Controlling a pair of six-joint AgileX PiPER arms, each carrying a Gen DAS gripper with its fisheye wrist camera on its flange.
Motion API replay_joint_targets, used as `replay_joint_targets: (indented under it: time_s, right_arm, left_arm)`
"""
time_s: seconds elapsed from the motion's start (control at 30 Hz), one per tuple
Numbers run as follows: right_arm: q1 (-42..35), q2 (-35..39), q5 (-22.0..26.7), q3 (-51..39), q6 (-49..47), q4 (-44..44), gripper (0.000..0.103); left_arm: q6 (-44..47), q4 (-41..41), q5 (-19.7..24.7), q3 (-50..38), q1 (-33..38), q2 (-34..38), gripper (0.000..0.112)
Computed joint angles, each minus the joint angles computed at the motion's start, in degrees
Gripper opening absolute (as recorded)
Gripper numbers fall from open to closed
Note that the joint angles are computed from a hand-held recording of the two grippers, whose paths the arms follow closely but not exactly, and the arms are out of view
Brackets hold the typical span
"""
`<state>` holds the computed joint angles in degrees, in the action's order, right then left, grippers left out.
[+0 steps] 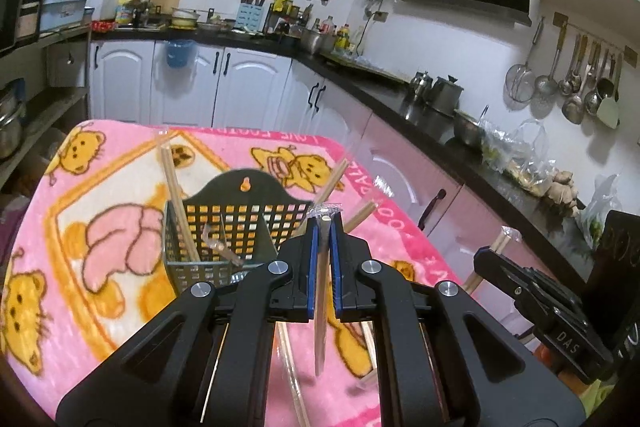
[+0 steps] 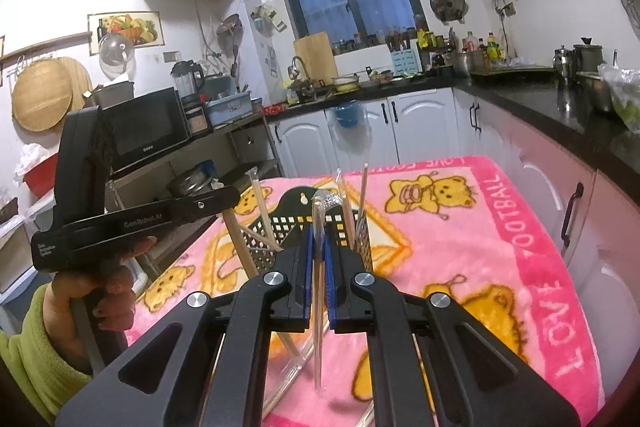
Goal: Organize utensils
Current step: 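Lift the chopstick with the left tool over the green caddy, then lower the chopstick into the caddy and open the left tool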
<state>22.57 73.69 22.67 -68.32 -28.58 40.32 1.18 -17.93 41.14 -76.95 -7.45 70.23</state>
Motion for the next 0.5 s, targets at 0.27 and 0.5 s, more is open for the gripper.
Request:
replay_joint_targets:
  time_s: [0.27,0.5]
  right_arm:
    - [0.4,-0.3,0.1,-3.0,3.4,-3.7,0.006]
    - [1.2,0.7,0.9,-7.0,4.7,-5.9,0.006]
  left_arm:
    - [-2.0,2.8,1.2,-6.6,-1.2,1.0,0.003]
    - [-3.9,5.5,2.2,-13.0,-1.8,2.7,0.003]
